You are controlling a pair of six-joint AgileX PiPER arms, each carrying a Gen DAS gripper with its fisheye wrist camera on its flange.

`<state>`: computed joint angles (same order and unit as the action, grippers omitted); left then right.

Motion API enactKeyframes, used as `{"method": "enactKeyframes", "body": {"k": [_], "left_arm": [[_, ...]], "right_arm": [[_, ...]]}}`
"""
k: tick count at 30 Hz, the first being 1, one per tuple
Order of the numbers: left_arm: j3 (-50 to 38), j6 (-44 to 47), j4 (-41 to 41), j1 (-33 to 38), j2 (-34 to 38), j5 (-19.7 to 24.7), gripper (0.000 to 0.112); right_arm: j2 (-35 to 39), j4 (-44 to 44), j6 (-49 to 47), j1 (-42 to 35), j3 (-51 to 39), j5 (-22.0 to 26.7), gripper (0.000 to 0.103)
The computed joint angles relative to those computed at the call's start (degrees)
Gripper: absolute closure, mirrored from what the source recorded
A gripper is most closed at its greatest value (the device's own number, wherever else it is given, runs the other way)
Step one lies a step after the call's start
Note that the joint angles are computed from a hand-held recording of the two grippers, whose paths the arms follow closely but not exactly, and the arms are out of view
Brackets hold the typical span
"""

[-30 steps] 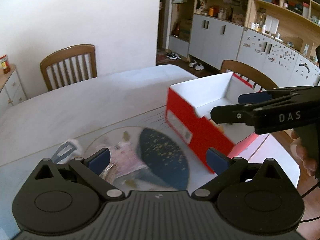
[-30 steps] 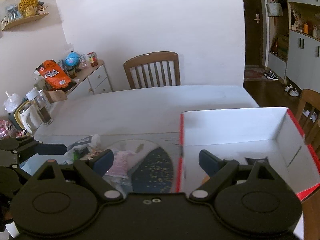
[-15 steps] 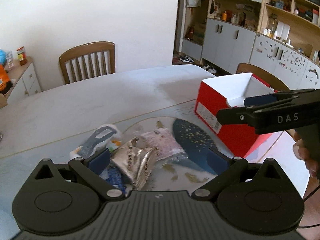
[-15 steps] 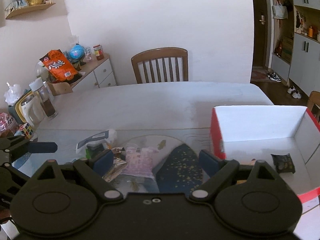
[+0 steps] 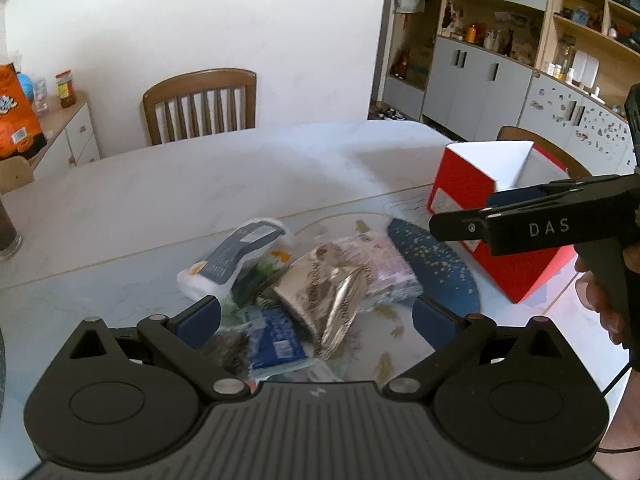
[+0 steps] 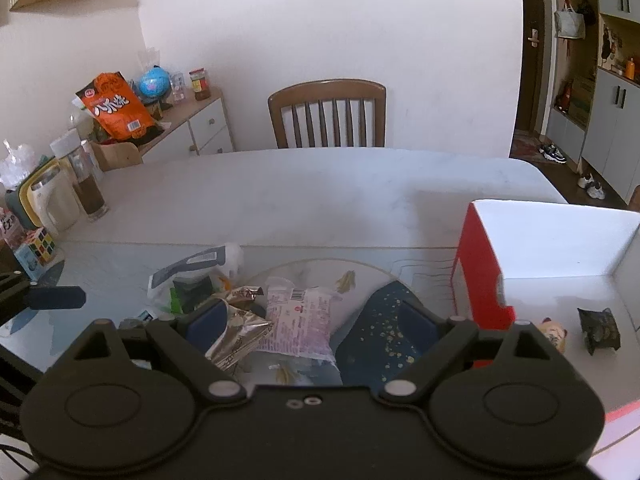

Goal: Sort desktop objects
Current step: 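Withdraw both tools from the box back toward the snack pile, then grasp the pink wrapped pastry with the right gripper while the left gripper grasps the dark foil bag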

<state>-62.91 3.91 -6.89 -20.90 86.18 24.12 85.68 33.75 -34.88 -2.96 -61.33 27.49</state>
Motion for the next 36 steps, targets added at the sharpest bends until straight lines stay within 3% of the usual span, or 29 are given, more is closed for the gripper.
{"method": "enactKeyframes", "body": {"k": [13,17,36], "left_arm": [[1.4,6.3,-7.0,6.0,2.6,-0.4,0.010],[0.7,11.3,-12.4,8.6,3.9,0.6,0.010],[-3.5,17.8,-20.1,13.5,10.4,4.2,0.015]], "right_arm": [[6.2,-5.5,5.9,3.7,-3.6,-2.2,0.011],[8.1,-6.7,7.5,4.5,-4.7,-2.5,0.011],[17.5,-18.1,21.2,7.6,-11.7,-2.4,0.012]]}}
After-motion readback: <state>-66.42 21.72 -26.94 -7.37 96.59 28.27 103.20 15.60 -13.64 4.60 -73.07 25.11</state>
